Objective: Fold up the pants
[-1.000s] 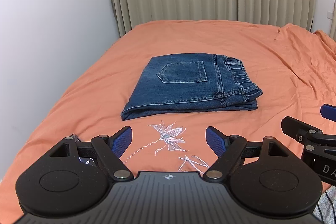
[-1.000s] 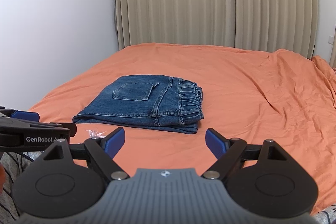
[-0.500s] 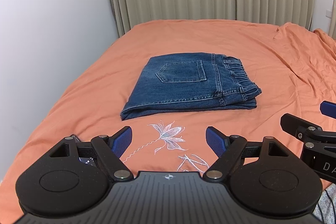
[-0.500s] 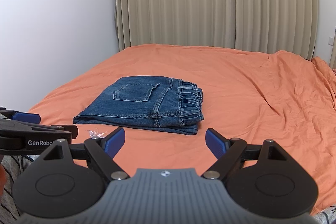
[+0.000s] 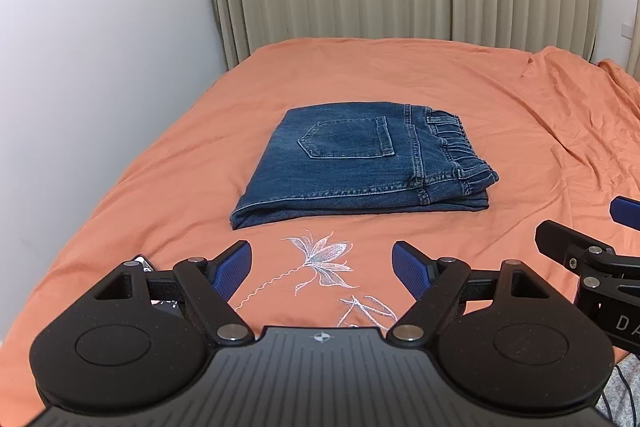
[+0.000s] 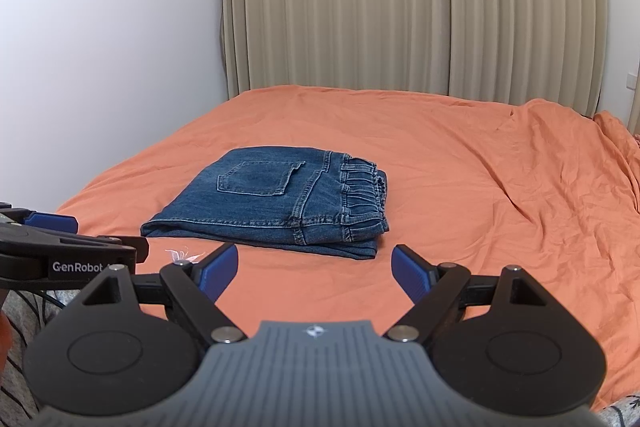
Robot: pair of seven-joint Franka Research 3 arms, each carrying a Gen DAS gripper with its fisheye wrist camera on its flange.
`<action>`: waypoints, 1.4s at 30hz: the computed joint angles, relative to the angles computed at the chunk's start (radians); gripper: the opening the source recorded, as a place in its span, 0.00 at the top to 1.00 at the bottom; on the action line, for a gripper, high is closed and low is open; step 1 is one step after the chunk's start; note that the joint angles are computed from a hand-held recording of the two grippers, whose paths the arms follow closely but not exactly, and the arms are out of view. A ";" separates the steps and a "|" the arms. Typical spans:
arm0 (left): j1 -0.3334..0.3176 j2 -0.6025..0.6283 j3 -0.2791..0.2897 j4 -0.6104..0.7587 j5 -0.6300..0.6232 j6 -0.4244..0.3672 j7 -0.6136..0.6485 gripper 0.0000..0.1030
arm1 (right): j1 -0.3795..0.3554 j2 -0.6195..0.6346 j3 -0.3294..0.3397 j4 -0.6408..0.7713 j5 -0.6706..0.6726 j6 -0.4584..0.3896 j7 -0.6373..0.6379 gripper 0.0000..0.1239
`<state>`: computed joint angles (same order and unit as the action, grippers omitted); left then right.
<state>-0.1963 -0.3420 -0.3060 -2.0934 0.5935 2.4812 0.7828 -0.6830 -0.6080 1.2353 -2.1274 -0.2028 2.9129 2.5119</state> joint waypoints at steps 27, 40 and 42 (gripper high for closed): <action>-0.005 0.001 0.001 0.001 -0.004 0.002 0.015 0.10 | 0.004 0.001 -0.006 0.001 -0.010 -0.001 0.009 0.35; -0.005 0.001 0.000 -0.002 0.001 0.006 0.017 0.10 | 0.005 0.003 -0.005 0.002 -0.008 -0.001 0.020 0.35; -0.005 0.000 -0.001 -0.001 0.003 0.005 0.019 0.10 | 0.006 0.002 -0.005 0.001 -0.008 -0.001 0.021 0.35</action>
